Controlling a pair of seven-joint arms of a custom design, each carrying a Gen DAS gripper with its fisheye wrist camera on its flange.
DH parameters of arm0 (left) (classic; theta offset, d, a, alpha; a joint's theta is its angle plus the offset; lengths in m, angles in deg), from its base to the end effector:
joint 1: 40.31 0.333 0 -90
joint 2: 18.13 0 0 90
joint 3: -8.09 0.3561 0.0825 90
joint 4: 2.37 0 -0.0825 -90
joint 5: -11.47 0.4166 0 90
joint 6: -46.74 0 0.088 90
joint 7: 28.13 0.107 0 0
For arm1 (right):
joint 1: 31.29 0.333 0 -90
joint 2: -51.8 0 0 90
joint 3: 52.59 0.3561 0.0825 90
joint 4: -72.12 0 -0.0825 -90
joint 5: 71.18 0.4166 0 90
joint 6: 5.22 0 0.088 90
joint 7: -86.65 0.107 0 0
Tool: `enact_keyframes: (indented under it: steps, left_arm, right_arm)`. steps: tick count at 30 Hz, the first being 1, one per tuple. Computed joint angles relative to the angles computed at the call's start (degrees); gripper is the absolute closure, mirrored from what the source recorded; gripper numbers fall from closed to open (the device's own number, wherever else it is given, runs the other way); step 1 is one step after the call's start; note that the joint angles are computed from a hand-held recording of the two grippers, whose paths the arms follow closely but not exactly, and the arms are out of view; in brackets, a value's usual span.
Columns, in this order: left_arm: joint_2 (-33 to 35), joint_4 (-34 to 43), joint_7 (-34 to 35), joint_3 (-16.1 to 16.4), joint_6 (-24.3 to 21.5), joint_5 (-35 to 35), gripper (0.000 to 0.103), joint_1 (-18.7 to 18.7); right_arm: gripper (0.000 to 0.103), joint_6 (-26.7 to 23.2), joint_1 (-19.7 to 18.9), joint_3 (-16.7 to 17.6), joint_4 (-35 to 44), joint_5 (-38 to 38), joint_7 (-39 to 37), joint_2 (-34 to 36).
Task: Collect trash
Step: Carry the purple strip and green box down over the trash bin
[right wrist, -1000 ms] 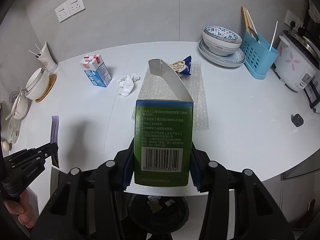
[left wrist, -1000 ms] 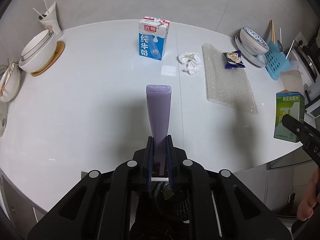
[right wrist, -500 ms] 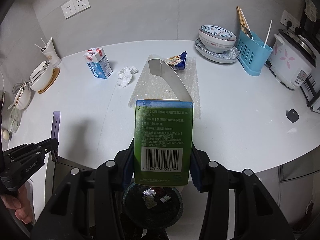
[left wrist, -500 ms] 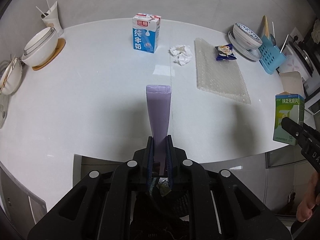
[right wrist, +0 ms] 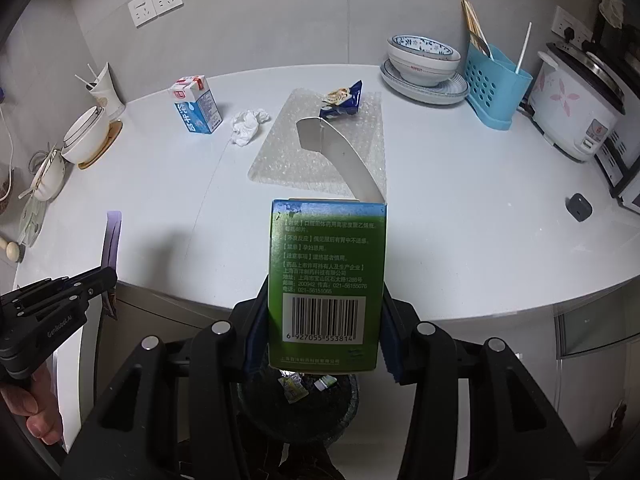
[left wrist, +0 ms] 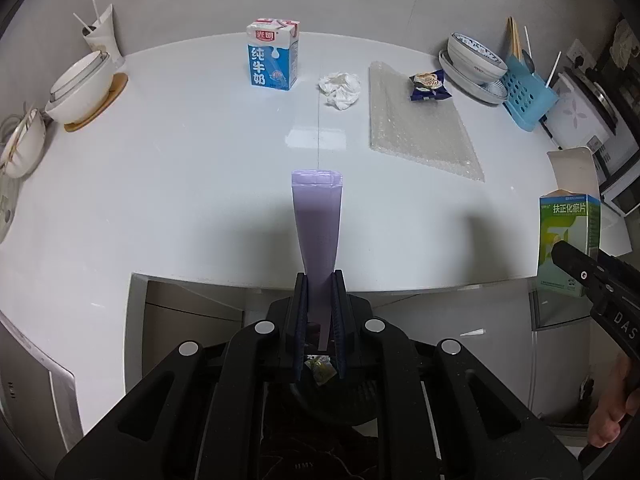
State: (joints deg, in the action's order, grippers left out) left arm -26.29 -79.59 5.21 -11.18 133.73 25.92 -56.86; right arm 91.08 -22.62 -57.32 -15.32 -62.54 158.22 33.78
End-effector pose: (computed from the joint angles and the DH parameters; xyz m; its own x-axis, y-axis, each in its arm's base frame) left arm 0.4168 -0.2943 0.8485 0.3794 -0.9199 0.0992 -0.8317 -0.3861 -0.3990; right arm 0.4550 0.0341 0.8659 0.3999 -0.9164 -0.0153 -0.8075 -0.3444 -0.4789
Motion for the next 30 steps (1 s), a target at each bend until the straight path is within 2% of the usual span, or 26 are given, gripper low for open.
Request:
enact_keyframes:
  steps: [8, 13, 17, 30]
  left_arm:
    - [-0.76, -1.68, -2.29, -1.27, 0.22, -0.24, 0.092, -1.2]
    - [-2.5, -4.59, -3.97, -2.03, 2.69, -1.63, 0.092, -1.86]
    - [-3.08, -5.83, -5.02, -2.72, 2.72, -2.28, 0.092, -2.12]
    - [-8.32, -17.09, -7.85, -3.15, 8.25, -7.84, 0.092, -1.5]
  right_arm:
    - [0.059, -0.49, -0.11, -1.13, -3.88, 0.28, -2.46, -3.28]
    - [0.059, -1.03, -0.1, -1.87, -6.46, 0.33, -4.05, -5.54]
    - [0.059, -1.08, -0.02, -2.4, -8.86, 0.24, -5.31, -7.38]
    - [0.059, -1.01, 0.72, -3.3, -19.28, -0.56, -8.3, -13.59]
